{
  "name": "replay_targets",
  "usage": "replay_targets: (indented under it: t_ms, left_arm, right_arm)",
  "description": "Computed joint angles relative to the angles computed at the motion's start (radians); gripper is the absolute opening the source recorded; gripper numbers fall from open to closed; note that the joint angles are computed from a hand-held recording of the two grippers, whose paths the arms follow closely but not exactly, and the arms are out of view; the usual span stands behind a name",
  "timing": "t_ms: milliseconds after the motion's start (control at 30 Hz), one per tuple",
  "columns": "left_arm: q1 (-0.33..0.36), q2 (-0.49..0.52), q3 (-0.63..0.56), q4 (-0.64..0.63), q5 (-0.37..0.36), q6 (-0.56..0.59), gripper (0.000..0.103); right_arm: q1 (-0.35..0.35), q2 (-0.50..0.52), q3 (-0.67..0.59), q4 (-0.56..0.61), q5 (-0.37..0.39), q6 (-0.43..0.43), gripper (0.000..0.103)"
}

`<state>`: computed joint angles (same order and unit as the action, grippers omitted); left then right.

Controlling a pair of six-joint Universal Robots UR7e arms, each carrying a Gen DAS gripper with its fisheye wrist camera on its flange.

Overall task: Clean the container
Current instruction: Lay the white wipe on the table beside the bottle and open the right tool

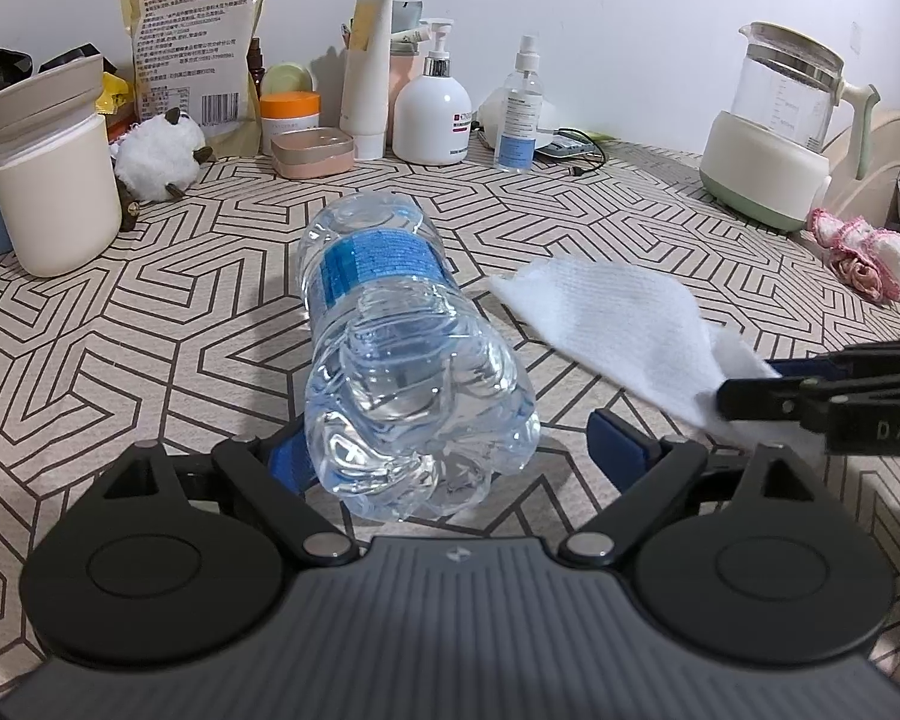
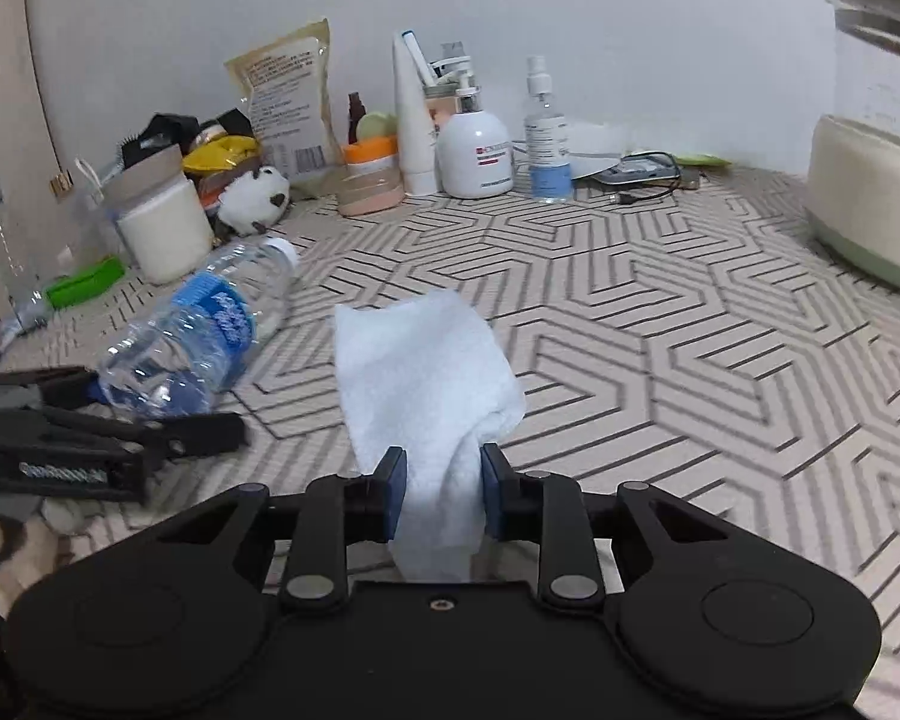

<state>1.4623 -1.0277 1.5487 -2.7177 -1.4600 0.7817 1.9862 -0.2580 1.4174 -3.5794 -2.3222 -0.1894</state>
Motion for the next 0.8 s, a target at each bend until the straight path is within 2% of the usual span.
replay_targets:
  t_ms: [133,200,300,367,567,800]
  left_arm:
    - [0.000,-0.001,0.003,-0.003,0.003,0.000,0.094]
    - [0.000,-0.002,0.003,-0.003,0.003,0.000,0.094]
    - [-0.001,-0.002,0.003,-0.003,0.004,-0.001,0.095]
    - [-0.002,-0.003,0.008,-0.012,0.009,-0.002,0.095]
    - [-0.008,-0.004,0.021,-0.041,0.034,-0.009,0.095]
    - [-0.015,-0.034,0.072,-0.078,0.067,-0.019,0.097]
  right_arm:
    - [-0.012,0.035,-0.055,-0.006,0.050,0.033,0.035]
    - [-0.017,0.046,-0.070,-0.020,0.071,0.050,0.041]
    - [-0.009,0.064,-0.084,-0.061,0.057,0.036,0.052]
    - [0.005,0.073,-0.080,-0.102,0.038,0.006,0.072]
    - [0.047,0.078,-0.039,-0.154,-0.011,-0.048,0.077]
    - [0.043,0.092,-0.040,-0.120,0.008,-0.056,0.079]
